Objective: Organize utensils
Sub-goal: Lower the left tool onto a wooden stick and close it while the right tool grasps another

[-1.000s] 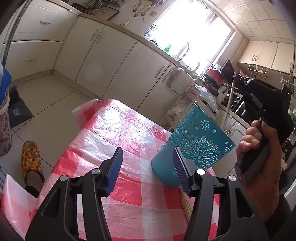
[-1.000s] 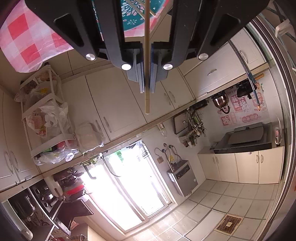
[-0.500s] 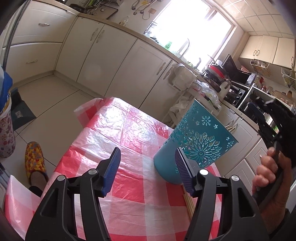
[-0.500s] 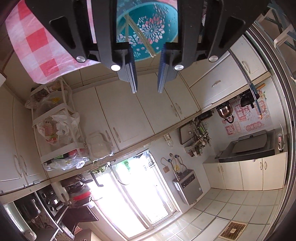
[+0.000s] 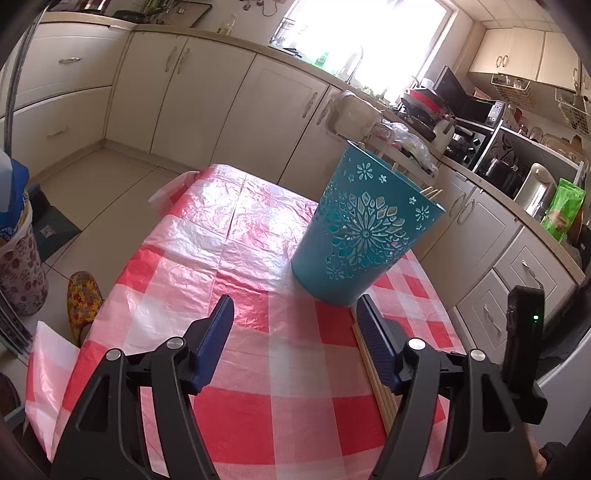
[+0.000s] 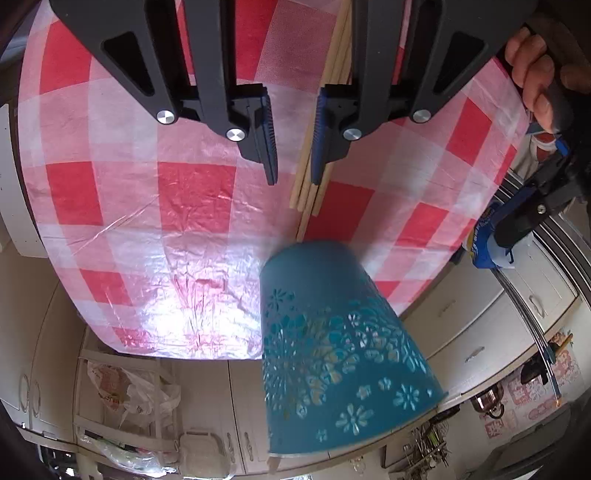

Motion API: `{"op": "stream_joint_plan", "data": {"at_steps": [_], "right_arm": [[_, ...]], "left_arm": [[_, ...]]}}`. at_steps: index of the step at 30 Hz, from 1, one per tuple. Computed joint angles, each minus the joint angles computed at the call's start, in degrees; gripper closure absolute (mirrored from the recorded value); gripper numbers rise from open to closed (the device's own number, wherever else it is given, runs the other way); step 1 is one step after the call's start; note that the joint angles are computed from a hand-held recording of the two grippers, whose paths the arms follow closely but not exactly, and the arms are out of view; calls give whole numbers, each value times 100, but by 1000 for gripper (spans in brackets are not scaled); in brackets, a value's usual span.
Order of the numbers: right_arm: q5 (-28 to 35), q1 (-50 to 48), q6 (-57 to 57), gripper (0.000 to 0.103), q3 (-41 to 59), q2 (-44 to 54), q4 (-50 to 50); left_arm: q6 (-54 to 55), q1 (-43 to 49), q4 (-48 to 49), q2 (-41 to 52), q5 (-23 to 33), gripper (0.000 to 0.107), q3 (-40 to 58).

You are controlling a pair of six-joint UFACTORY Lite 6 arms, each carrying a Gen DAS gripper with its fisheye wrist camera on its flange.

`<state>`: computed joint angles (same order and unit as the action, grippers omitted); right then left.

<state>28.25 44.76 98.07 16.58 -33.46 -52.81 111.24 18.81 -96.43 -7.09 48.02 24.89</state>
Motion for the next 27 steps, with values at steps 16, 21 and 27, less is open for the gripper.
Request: {"op": "stream_joint_plan", "data": {"at_steps": [16,21,27], "right_arm": [[720,135,-1113,95,-341,-696,686],[675,-345,-1906,96,-798,-1749,1336],[229,-1151,-3221,96,-1041,-2353,2357]], "left_arm": [[-700,-1831,96,-911,-1373,40,-342],[-224,-3486,-949,-105,-2781,40,189],[175,-4357,-1724,689,-3829,40,805]]}}
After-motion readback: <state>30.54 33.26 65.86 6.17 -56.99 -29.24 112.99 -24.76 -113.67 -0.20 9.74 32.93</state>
